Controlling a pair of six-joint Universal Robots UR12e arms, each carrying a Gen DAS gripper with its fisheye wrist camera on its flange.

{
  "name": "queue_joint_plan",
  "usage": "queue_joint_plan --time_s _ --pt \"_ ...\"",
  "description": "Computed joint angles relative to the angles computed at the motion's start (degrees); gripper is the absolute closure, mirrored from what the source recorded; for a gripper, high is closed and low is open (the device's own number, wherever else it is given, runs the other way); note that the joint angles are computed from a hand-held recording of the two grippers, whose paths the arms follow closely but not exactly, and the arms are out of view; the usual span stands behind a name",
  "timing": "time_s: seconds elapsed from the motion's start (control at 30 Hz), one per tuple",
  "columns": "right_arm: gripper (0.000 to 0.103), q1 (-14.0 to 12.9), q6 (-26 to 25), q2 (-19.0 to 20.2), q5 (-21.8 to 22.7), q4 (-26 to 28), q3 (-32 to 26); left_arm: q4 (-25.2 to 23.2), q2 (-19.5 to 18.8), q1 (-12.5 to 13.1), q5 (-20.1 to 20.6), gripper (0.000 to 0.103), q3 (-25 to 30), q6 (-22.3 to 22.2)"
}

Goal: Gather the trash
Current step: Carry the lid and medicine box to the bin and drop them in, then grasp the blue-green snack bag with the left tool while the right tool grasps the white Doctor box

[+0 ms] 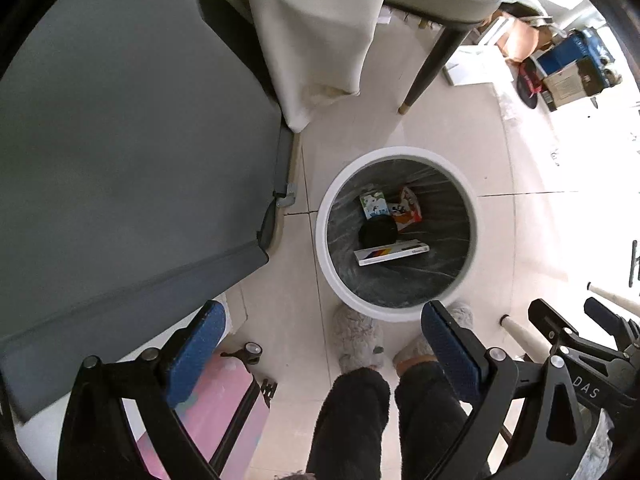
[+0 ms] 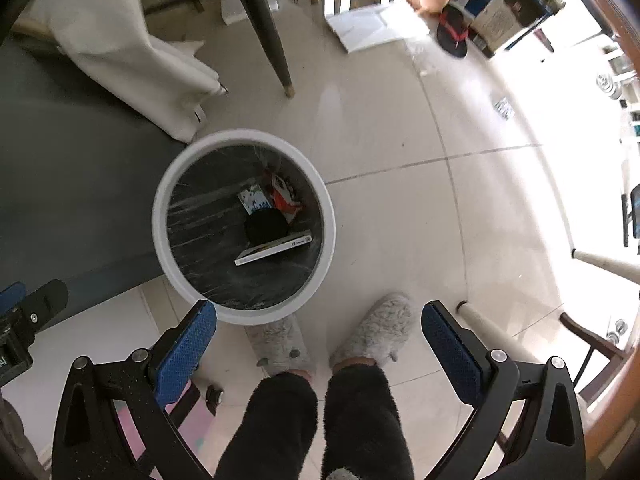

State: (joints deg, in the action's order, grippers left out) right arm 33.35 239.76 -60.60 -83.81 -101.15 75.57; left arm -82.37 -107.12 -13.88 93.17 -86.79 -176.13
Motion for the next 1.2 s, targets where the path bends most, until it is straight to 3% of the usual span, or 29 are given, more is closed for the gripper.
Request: queue_joint_plan --time_s 0.5,0.83,1.03,1.2 --pt "0.000 2.51 3.09 -4.69 -4.38 7.60 -8.91 -7.06 6.98 0.27 -1.33 0.003 5.47 1.99" --pt "0.000 3.96 7.79 -6.98 -6.71 10.13 -17.25 -10.74 9.17 -0.29 -1.56 0.003 14.22 4.73" --pt "0.000 3.32 14.07 -11.23 -10.91 7.87 -16.96 -7.55 6.69 -4.16 -3.04 0.003 21.88 6.70" --pt "0.000 0.13 22.93 -19.82 -15.64 8.65 -10.04 -5.92 1.89 -9.78 -3.37 0.003 29.84 8.74"
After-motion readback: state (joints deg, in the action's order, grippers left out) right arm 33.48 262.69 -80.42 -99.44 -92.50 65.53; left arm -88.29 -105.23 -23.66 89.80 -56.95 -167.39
